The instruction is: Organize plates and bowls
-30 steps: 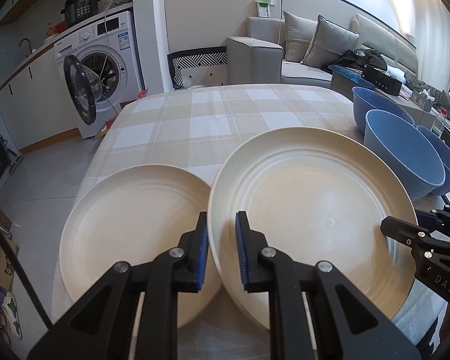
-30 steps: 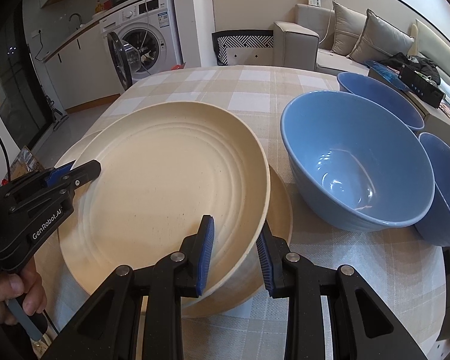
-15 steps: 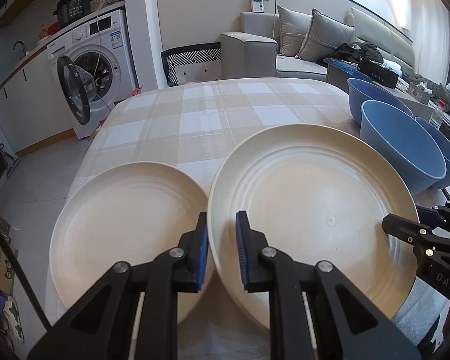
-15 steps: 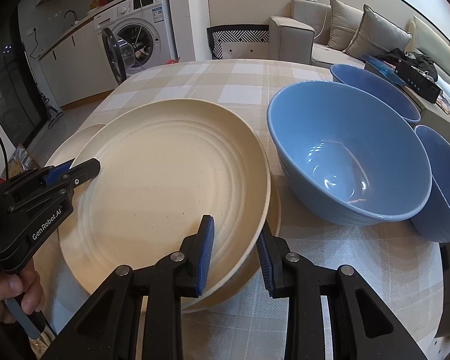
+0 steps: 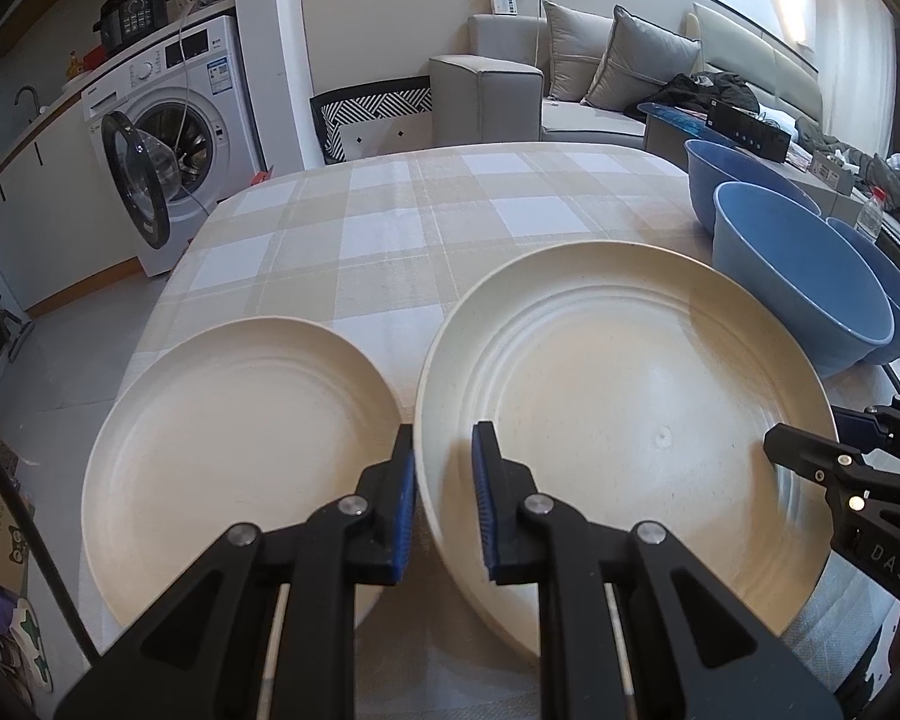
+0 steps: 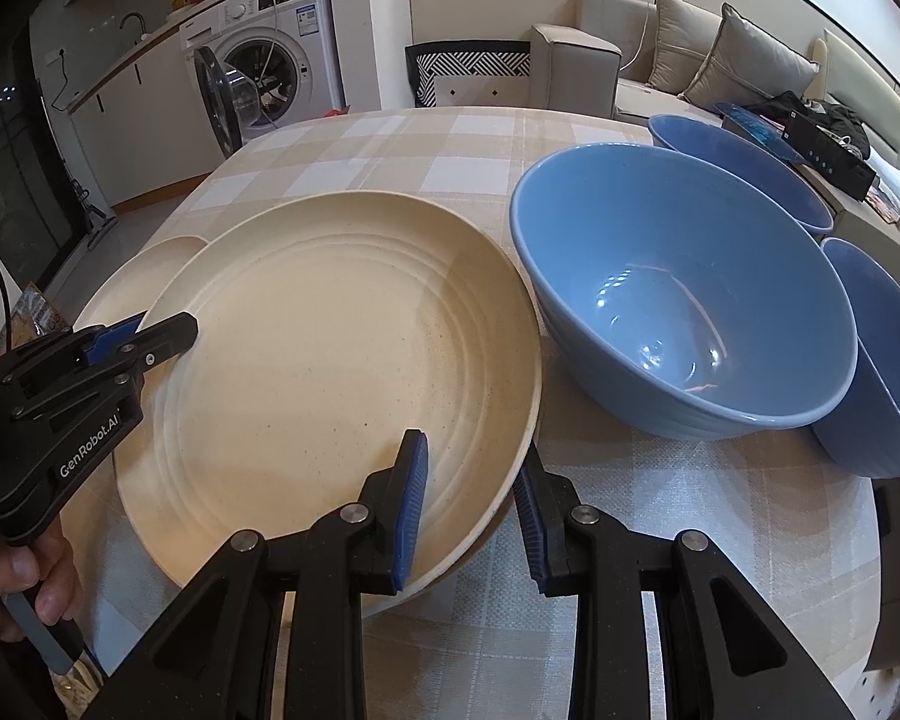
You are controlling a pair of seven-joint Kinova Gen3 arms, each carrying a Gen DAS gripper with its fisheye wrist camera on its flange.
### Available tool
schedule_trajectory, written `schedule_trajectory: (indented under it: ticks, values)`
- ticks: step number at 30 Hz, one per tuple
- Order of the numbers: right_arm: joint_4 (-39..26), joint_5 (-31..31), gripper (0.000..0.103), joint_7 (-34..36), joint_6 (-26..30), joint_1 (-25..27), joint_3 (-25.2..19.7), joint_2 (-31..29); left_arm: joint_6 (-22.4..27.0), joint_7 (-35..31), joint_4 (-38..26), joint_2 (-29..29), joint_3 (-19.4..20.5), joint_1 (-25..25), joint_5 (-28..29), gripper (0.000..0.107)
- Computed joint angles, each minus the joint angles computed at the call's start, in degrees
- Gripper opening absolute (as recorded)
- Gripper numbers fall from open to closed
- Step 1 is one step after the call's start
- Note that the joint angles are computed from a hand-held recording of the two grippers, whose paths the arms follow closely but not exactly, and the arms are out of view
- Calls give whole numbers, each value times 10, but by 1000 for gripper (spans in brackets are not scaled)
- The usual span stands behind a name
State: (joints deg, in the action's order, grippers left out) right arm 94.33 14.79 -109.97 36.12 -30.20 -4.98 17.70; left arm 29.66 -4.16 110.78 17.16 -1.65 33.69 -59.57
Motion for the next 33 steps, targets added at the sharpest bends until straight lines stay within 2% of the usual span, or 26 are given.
schedule_trajectory:
  ticks: [15,33]
  values:
    - [-2,51,29,-25,20,-27,10,4,-7,-33,-9,11,-6,0,29,16]
    - [-16,24,33,29,50,-9,-3,14,8,-47,-21,20,-10,11,43,16]
